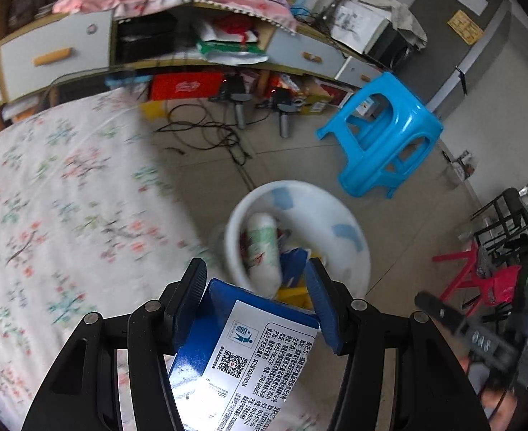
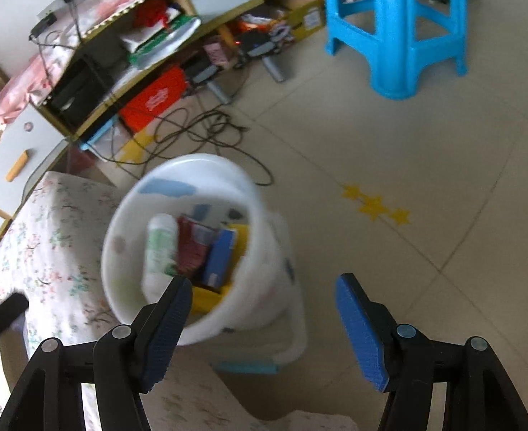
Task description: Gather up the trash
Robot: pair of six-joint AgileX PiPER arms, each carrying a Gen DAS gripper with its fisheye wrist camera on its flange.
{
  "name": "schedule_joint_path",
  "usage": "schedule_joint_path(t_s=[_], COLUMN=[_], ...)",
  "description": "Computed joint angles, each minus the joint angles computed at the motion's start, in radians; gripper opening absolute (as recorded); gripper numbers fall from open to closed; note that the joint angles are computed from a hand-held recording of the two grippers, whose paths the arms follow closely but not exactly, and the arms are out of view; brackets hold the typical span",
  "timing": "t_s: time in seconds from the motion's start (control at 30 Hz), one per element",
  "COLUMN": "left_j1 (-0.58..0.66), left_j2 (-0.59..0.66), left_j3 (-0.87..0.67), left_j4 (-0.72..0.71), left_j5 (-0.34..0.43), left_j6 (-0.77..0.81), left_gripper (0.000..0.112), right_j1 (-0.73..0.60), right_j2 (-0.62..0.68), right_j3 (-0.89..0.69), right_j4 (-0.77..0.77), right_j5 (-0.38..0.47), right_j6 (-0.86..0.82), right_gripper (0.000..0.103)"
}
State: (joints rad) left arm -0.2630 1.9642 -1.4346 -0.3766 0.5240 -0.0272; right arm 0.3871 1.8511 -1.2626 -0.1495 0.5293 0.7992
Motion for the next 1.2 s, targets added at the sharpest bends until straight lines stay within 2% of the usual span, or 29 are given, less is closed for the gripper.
schedule_joint_path(t_s=[0.17, 0.23, 0.3, 0.33, 0.4, 0.53, 0.73, 0.83, 0.93, 1.0, 1.07, 1.2], left_j1=[-0.047, -0.046, -0.055, -0.062, -0.071, -0.064, -0.050, -0.043, -0.024, -0.014, 0.017, 0.035], left_j2=[0.072, 0.097, 0.112, 0.113, 0.105, 0.067, -0.083, -0.196, -0.320, -0.390, -0.475, -0.596], left_j3=[-0.111, -0.153, -0.193, -0.203, -0.209, -0.155, 0.088, 0.230, 0.348, 0.395, 0.450, 0.512], left_j4=[-0.015, -0.039, 0.050, 0.105, 0.199, 0.278, 0.455, 0.570, 0.629, 0.650, 0.612, 0.597], left_j5=[-0.015, 0.001, 0.012, 0.009, 0.019, 0.058, 0.026, 0.012, 0.006, 0.026, 0.042, 0.144], left_j6=[-0.022, -0.011, -0.106, -0.159, -0.241, -0.301, -0.412, -0.474, -0.486, -0.492, -0.448, -0.424], left_gripper=[0.061, 0.063, 0.081, 0.084, 0.086, 0.086, 0.089, 0.092, 0.100, 0.102, 0.103, 0.103], right_j1=[-0.023, -0.024, -0.024, -0.024, -0.022, -0.013, 0.020, 0.064, 0.116, 0.157, 0.206, 0.313], right_j2=[-0.044, -0.060, -0.073, -0.072, -0.079, -0.088, -0.096, -0.110, -0.124, -0.128, -0.126, -0.105], right_j3=[0.063, 0.080, 0.089, 0.088, 0.095, 0.094, 0.078, 0.071, 0.060, 0.039, 0.006, -0.091], right_j4=[0.007, -0.007, -0.017, -0.019, -0.021, -0.045, -0.099, -0.152, -0.185, -0.225, -0.265, -0.294], right_j5=[-0.022, -0.027, -0.034, -0.036, -0.042, -0.037, -0.008, 0.020, 0.057, 0.108, 0.169, 0.320], right_j6=[-0.026, -0.019, -0.015, -0.014, -0.014, 0.003, 0.049, 0.084, 0.110, 0.154, 0.192, 0.173], right_gripper=[0.071, 0.071, 0.071, 0.071, 0.071, 0.071, 0.072, 0.077, 0.084, 0.090, 0.093, 0.097])
